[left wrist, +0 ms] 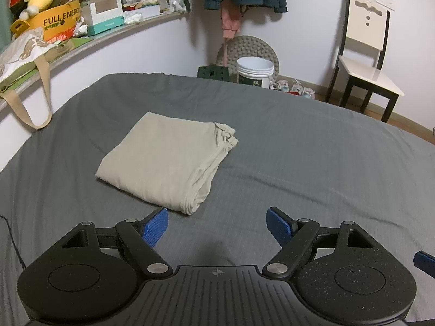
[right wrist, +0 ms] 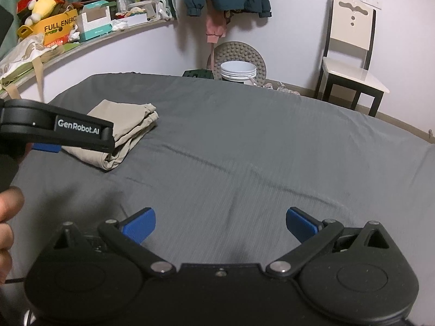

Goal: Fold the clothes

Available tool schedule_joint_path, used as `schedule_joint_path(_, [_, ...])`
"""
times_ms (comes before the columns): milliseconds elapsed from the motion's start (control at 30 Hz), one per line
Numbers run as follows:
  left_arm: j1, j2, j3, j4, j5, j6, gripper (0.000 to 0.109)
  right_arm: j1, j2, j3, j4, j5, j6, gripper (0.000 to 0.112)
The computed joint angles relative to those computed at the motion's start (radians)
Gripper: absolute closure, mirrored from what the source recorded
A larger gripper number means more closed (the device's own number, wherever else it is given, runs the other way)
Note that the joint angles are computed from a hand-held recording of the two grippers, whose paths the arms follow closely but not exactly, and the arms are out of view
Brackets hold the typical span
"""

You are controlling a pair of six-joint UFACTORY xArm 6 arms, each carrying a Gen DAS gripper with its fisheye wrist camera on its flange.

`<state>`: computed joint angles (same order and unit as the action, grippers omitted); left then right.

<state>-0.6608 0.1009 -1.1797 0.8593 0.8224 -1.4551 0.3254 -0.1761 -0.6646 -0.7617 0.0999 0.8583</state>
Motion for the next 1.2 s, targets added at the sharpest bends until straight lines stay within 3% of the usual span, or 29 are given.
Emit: schedule_joint_path(1200, [0.014, -0.003, 0.010, -0.017, -0.024, 0.008, 0.028, 0.034, 0.016, 0.001, 0.177, 0.031, -0.182, 0.009])
